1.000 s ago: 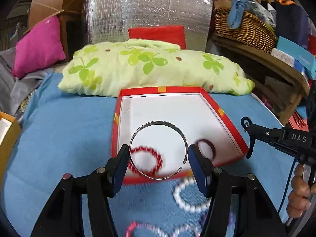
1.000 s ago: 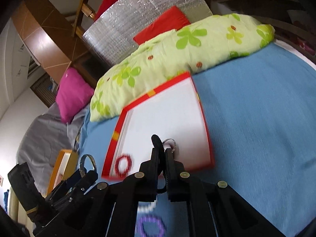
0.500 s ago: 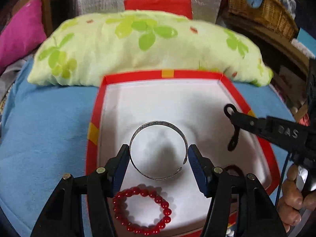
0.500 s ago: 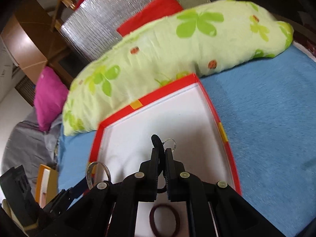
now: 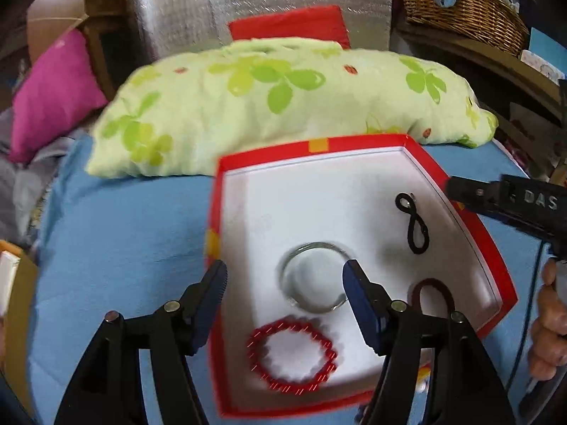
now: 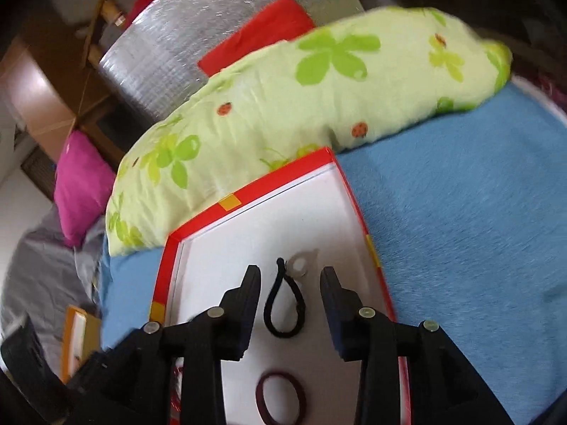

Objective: Organize jewelry
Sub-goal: 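Carry the bangle and black hair tie into the red box and release both, then withdraw both tools from the box toward the remaining bracelets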

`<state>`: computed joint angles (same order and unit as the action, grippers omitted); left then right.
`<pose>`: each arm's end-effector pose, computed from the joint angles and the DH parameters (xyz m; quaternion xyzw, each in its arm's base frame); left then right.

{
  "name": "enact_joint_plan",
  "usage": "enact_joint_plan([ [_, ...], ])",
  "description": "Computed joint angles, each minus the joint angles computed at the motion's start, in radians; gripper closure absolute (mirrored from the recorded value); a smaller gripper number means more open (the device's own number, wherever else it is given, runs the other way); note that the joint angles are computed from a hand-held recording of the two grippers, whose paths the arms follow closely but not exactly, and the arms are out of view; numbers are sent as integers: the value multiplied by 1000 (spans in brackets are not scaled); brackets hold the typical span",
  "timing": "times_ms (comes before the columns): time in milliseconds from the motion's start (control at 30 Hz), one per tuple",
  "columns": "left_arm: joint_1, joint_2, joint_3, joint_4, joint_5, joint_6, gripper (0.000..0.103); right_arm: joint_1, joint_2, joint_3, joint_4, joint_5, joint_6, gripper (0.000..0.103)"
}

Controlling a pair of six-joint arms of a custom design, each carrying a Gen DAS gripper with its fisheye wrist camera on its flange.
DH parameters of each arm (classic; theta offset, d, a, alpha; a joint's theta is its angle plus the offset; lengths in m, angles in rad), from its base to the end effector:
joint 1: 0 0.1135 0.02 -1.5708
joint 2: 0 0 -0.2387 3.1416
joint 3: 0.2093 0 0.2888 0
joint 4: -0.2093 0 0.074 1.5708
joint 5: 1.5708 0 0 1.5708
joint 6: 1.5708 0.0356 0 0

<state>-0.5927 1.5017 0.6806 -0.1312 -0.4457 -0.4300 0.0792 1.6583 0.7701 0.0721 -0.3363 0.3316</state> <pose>0.2586 -0.1557 0.0993 0.0085 0.9314 0.0383 0.3619 0.3373 0.0386 0.0915 0.0542 0.9170 0.2264 0.3239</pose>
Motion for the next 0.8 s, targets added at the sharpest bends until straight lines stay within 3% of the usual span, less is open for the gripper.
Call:
enact_joint_plan([
  [267,-193,-376,-202,-194,-177,-141,28,8,-387,-221,-175,20,-175,64],
  [500,-418,-541,-241,-470,-343,-356,27,3,-740,-385,-392,-32,-220,64],
  [800,-627,-609,-252,-791,-415,-723,27,93,-1188,-548,-692,-19,-196,62],
])
